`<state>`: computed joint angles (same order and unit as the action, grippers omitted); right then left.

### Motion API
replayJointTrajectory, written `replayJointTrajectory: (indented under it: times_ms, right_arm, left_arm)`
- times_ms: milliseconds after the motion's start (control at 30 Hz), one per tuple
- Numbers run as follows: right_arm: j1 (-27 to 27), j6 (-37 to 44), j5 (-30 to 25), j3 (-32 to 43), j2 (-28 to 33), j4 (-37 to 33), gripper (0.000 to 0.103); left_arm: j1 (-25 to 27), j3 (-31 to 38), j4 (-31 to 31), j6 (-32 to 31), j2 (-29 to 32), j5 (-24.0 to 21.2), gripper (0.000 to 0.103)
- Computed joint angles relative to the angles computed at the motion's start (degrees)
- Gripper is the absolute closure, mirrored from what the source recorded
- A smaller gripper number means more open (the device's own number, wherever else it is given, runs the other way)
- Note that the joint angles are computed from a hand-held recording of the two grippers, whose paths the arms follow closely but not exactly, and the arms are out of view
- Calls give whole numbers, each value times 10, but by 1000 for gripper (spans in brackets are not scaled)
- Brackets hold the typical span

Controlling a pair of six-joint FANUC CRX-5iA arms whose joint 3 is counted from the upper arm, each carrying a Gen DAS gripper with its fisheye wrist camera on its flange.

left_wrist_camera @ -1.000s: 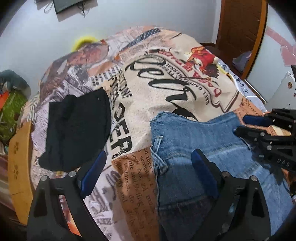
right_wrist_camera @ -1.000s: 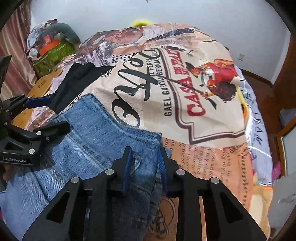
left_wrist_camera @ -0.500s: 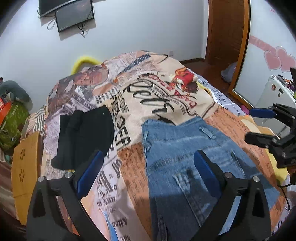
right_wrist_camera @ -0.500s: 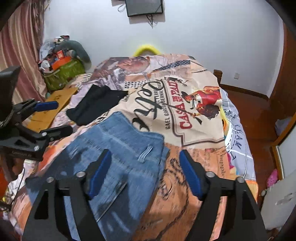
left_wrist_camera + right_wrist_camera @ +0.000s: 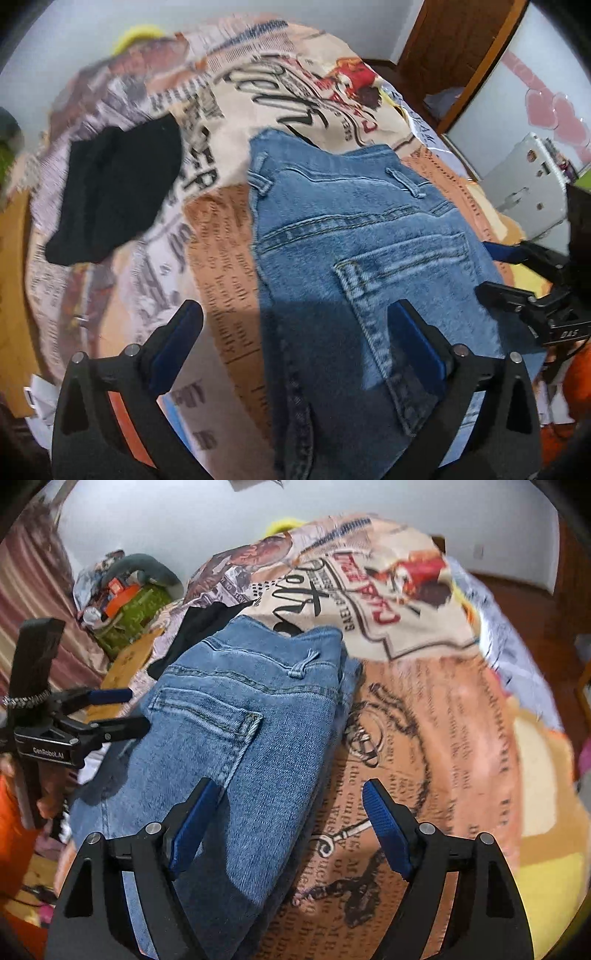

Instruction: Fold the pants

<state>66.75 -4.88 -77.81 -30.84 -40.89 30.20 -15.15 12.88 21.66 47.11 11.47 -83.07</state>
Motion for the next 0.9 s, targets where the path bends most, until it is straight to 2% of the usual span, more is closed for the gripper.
replayJointTrajectory:
  times_ms: [133,267,400,500,567,600,700,733,867,900]
  right_arm:
    - [-49,30,61,-8,-4,-31,25]
    - [-118,68,141,-15,-6,-95,23]
    - [-150,102,172,-10,1,-126,21]
    - [-172,127,194,-6,8,-145,24]
    - [-180,136,200,-3,12,-152,29]
    - [-181,136,199,-2,12,-152,35]
    - [-176,122,193,-3,1,-146,52]
    - [-171,118,188,-3,-4,-142,58]
    - [-139,107,159,12,0,-104,69]
    - [-130,101,153,13,1,-90,71]
  left_arm:
    - [-7,37,13,23,49,-53,0]
    - [-8,73,33,40,92,-100,0]
    - [-16,90,38,34,109,-113,0]
    - [-21,86,51,32,111,-109,0]
    - [-24,80,53,28,107,-101,0]
    - [-24,78,54,27,105,-99,0]
    - [-24,66,56,13,92,-88,10]
    - [-21,61,58,6,84,-85,16]
    - [-9,49,76,-7,65,-82,34]
    - [-2,39,87,-19,56,-79,36]
